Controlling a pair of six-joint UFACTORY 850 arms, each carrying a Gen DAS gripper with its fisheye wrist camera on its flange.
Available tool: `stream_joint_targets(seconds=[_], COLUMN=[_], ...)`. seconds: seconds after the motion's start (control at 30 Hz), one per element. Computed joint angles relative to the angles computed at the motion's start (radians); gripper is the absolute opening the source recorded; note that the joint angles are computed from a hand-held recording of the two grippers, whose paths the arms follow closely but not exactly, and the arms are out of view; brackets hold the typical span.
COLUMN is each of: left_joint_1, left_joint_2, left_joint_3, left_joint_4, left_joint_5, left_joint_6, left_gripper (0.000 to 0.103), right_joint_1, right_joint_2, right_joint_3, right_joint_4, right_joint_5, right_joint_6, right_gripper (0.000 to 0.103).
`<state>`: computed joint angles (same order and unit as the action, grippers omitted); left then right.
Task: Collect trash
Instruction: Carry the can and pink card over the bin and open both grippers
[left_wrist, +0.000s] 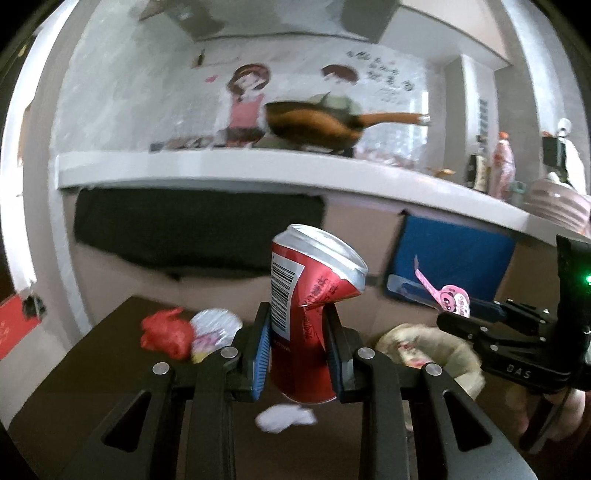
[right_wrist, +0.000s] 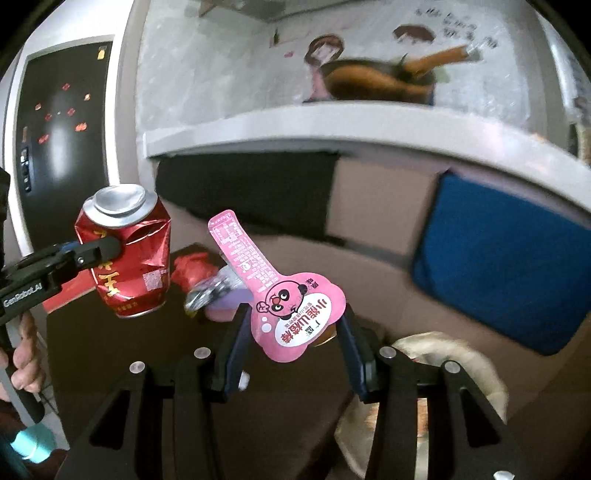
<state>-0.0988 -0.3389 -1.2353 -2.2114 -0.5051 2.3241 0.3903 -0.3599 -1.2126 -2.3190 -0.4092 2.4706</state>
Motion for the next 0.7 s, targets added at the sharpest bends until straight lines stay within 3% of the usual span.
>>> stream_joint_targets(seconds=[0.17, 0.3, 0.7], left_joint_1=[-0.063, -0.114, -0.229], left_joint_2=[0.012, -0.016, -0.156], left_joint_3=[-0.018, -0.067, -0.211], left_joint_4=[0.041, 0.169, 0.462], left_joint_5=[-0.017, -0.019, -0.016], left_joint_6=[-0.028, -0.176, -0.491], left_gripper=[0.028, 0.028, 0.028], right_joint_1=[-0.027, -0.056, -0.145], right_joint_2=[0.095, 0.164, 0.254], right_joint_3=[0.094, 0.173, 0.311], right_joint_4=[0.027, 0.059, 0.065], right_joint_5=[-0.072, -0.128, -0.176], right_joint_6=[0.016, 0.022, 0.074], right_gripper=[0.043, 0.043, 0.043])
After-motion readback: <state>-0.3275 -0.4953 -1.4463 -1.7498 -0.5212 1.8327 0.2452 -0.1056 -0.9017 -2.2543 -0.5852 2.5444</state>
